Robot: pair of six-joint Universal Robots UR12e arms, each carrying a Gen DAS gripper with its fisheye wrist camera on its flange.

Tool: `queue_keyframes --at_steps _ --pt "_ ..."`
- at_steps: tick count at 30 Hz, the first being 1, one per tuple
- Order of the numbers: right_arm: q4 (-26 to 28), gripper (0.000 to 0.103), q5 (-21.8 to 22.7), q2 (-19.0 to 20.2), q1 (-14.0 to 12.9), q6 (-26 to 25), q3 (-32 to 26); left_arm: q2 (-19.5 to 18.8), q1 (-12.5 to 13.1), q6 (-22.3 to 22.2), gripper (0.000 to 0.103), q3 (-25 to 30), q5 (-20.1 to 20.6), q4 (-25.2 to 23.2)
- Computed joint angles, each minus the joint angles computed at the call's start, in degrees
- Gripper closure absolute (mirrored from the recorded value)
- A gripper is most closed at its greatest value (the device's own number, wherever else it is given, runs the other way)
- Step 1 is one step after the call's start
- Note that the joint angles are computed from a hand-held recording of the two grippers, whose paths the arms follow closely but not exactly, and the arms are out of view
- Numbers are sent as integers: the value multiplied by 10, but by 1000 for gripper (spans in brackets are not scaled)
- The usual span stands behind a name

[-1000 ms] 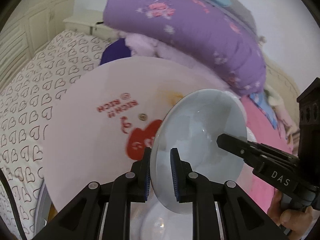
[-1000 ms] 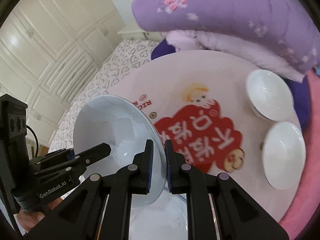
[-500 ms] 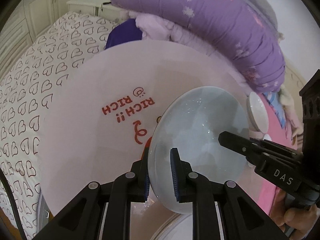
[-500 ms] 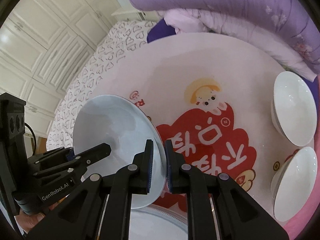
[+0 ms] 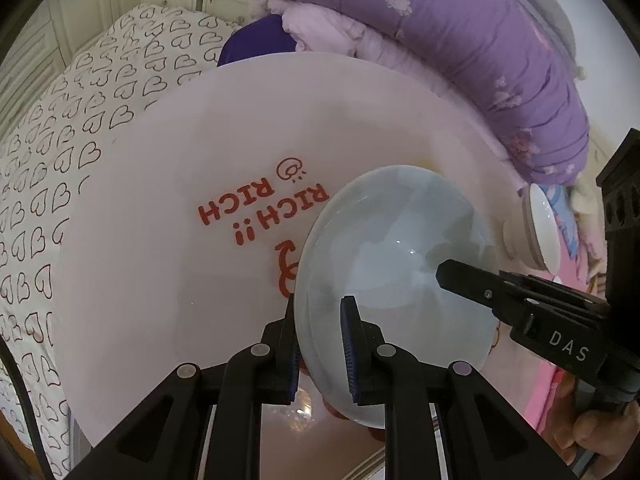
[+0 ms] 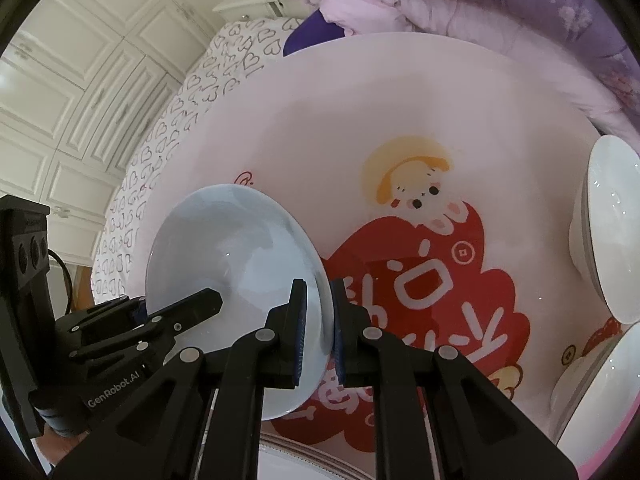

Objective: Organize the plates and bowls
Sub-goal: 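Lower the large bowl beside the plate stack and open both tools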

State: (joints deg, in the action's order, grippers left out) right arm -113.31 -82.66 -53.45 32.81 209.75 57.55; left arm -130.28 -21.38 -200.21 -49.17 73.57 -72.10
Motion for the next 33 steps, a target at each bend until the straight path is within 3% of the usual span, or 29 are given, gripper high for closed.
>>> queue_keyframes --at_steps 7,8,9,10,11,12,14,15,17,25,33 --pt "-37 86 7 -10 0 6 25 7 5 6 80 -18 -11 15" --pt "-47 82 9 -13 0 8 31 8 5 8 71 -20 -9 19" --pt "-59 79 9 -16 0 10 37 11 5 9 50 -24 -7 23" --pt "-73 67 8 -18 0 11 44 15 4 7 38 -31 -1 33" --pt "-83 51 7 -22 1 13 49 19 3 1 18 -38 4 46" --pt "-90 47 1 -23 2 18 52 26 3 -7 11 -49 10 62" --pt "-117 20 -18 -31 3 32 65 35 4 -15 5 -63 8 85" --pt "-131 14 -21 -35 3 37 73 38 6 -19 1 -68 3 93" --pt "-161 0 -24 -43 1 53 89 47 7 -28 1 -81 12 112" --pt "-248 0 -46 -70 2 76 130 76 -7 -39 1 -119 80 184" --pt "-334 0 -87 -115 3 80 186 109 -32 -40 1 -160 110 261"
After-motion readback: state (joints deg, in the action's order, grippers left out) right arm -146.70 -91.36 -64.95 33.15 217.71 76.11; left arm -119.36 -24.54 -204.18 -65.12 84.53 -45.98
